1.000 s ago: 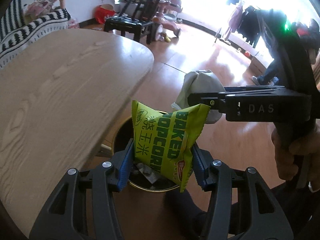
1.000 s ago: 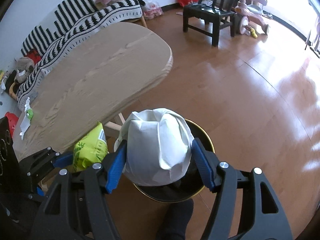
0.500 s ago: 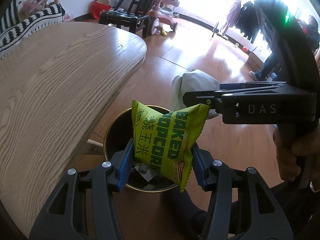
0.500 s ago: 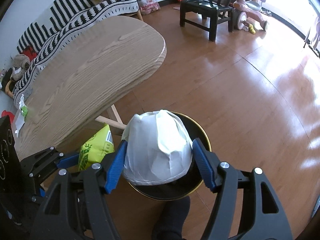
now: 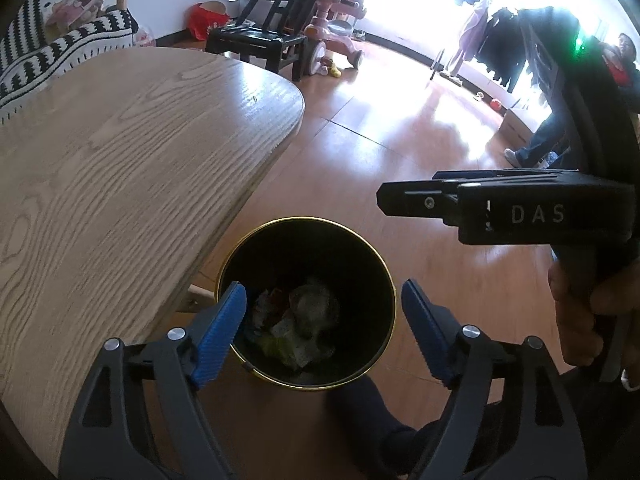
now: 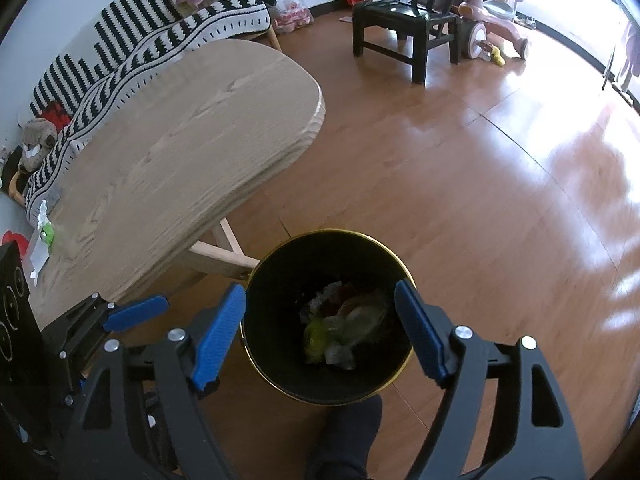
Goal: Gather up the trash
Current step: 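Swing both tools back over the table toward the paper box and tissue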
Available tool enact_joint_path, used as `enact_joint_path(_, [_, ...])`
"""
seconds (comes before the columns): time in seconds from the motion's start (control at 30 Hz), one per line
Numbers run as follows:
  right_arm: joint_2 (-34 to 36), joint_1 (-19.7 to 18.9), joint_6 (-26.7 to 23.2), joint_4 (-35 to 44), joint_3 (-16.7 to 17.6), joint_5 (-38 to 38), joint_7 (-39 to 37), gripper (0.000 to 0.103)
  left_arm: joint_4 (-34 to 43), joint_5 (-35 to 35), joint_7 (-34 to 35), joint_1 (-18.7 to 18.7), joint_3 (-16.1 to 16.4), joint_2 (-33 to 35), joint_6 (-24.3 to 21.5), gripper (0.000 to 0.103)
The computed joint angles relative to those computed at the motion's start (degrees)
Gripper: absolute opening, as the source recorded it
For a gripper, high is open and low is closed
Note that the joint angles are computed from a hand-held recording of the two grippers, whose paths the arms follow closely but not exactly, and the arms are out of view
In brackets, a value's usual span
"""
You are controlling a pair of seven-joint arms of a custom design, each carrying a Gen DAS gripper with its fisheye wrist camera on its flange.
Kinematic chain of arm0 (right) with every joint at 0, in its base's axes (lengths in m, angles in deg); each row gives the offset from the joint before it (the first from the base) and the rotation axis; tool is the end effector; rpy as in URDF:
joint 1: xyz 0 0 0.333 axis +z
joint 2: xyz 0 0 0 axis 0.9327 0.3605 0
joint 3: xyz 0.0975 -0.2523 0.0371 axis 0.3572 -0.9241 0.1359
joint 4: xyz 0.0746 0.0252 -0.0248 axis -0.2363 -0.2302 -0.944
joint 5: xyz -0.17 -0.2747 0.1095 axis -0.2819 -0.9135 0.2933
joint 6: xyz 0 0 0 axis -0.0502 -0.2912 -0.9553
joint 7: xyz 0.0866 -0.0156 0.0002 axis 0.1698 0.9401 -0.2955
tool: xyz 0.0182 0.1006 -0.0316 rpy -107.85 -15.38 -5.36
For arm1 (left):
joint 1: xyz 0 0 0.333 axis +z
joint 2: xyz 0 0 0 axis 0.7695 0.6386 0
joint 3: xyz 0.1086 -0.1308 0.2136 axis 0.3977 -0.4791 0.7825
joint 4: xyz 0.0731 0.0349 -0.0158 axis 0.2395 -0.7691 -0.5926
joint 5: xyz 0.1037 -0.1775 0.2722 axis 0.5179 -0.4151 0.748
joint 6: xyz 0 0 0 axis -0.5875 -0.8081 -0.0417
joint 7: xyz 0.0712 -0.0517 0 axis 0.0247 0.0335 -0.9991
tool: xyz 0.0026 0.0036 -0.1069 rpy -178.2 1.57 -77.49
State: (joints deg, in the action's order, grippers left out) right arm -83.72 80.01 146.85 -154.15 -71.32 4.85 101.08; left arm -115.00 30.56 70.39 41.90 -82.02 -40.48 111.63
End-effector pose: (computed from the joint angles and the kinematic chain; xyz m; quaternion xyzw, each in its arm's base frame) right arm 0.5249 0.1133 0.4903 -0.7254 0.6415 -0.0640 0.2411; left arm 0.5063 -0.1527 0.4610 -0.5582 0.7671 -0.3059 0.0802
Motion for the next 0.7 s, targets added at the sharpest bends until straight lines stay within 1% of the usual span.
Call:
enact_joint_path(0.1, [0.0,0.4,0.2,0.8,0.4,-0.2,0.3,0.075,-1.2,-0.3,0.6,0.2,0.3,-1.8,0.3,0.078])
enact_joint_path(0.2, [0.2,1.3,0.9,2.2,1.1,-1.0,0.9,0.077,-2.8,-1.2,1.4,0.6,1.2,-4.5,1.0,0.081])
enact_joint_path(0.3, [1.1,2.6,2.1,4.5,2.1,-1.1,1.2,0.081,-4.9,-1.3,1.1,1.6,2.4,-7.7,1.8,0.083])
enact_joint_path(0.4, [3.6,4.2,2.5,8.5,3.5,-0.3,1.4,0.081,-6.7,-0.6,0.1,3.3,4.1,-10.8,1.9,0.085])
enact_joint_path(0.53, [9.2,6.3,0.8,17.0,5.7,0.5,3.0,0.082,-10.7,3.6,-2.8,7.9,6.1,-15.9,2.5,0.087])
enact_joint_path(0.6, [13.7,7.5,-0.9,23.9,7.4,1.2,3.5,0.082,-12.2,5.5,-4.1,10.5,7.3,-17.7,2.7,0.087])
enact_joint_path(0.7, [19.8,10.3,-2.8,33.3,9.3,-1.1,5.7,0.083,-14.4,8.6,-5.9,15.3,9.3,-20.2,2.9,0.087])
